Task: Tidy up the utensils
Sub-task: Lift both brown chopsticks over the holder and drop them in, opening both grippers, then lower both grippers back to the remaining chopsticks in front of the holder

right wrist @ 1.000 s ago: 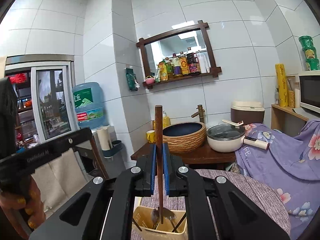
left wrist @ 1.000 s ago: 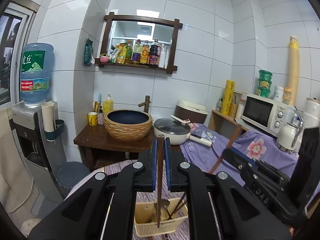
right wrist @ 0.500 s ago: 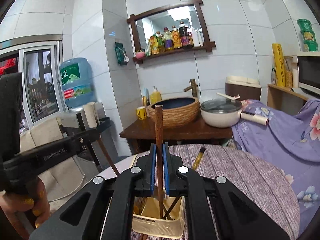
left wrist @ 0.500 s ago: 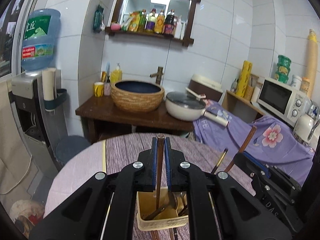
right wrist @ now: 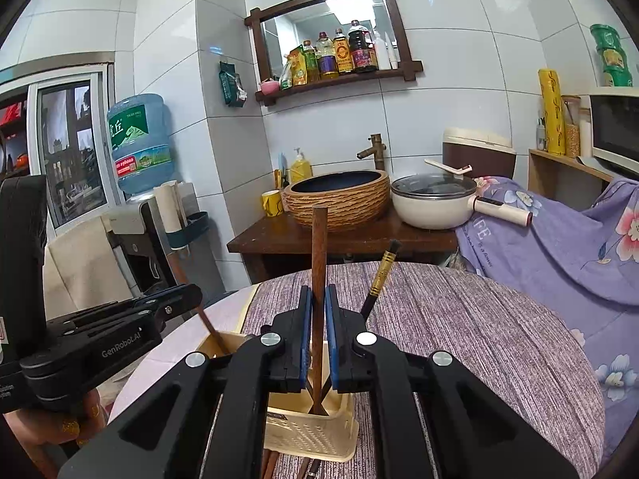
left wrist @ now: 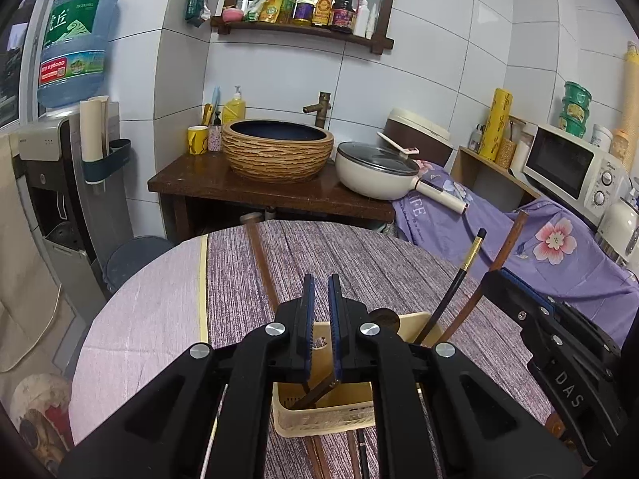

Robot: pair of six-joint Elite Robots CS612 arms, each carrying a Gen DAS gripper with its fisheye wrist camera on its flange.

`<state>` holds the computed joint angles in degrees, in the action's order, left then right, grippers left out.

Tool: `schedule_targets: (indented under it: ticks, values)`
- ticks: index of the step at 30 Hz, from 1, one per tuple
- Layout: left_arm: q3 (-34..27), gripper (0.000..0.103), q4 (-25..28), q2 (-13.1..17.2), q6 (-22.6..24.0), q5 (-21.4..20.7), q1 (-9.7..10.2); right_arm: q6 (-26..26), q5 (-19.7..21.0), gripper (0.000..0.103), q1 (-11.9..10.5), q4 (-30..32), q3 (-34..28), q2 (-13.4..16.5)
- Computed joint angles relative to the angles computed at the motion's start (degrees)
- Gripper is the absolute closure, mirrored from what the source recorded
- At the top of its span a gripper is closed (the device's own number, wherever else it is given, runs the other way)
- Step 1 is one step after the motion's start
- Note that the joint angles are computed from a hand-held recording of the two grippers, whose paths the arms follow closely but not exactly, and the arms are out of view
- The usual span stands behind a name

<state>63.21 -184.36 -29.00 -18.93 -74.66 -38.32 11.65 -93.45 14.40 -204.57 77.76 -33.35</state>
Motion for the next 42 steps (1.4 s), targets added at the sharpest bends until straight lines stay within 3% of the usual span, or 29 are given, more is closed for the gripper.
schedule_targets:
  ticks: [2, 3, 6, 7, 9, 13, 20, 26, 29, 38, 42]
  values:
    - [0.89, 0.094, -1.78, -0.23, 1.4, 0.75, -0.28, -0.25, -0.16, 0.077, -0.02, -1.13, 0.28, 0.07]
    - [1.57, 0.086, -2.62, -0.5, 2.16, 1.17, -0.48, -0.64, -0.64, 0.069, 0.06, -2.03, 0.54, 0.11]
    - [4.62, 0.021, -8.4, -1.24, 3.44, 3.9, -1.33, -1.94, -2.27, 0.065, 0.41, -4.48, 1.85, -0.09]
    - [5.68, 0.015, -10.77, -1.41, 3.4, 5.41, -1.61, -2.33, -3.19, 0.061, 0.6, -5.4, 2.39, -0.18]
    - [8.41, 0.014, -13.74, -2.16, 3.51, 7.47, -2.1, -3.63, -4.66, 0.058, 1.06, -6.97, 3.91, -0.46]
    - [12.48, 0.014, -11.61, -3.38, 0.79, 8.68, -2.45, -4.05, -3.01, 0.053, 1.29, -4.87, 6.93, -1.18]
    - [14.87, 0.014, 0.89, -2.82, -4.98, 7.93, -1.94, -0.09, 1.21, 0.053, 1.25, 13.5, 7.26, -0.49]
    - [14.52, 0.014, 6.78, -1.48, -4.38, 9.61, -2.28, -0.02, 1.11, 0.053, 2.08, 23.3, 4.68, 1.16]
    - [14.59, 0.014, 7.36, -1.21, -4.28, 9.72, -2.39, 0.01, -1.01, 0.058, 2.68, 26.35, 3.65, 1.64]
    - [14.75, 0.014, 8.19, -0.98, -3.68, 10.77, -2.64, 1.3, -0.51, 0.065, 2.85, 30.42, 1.69, 2.06]
    - [14.6, 0.014, 8.47, -0.95, -3.34, 9.92, -2.6, 1.47, -1.36, 0.074, 2.96, 32.81, -0.28, 2.71]
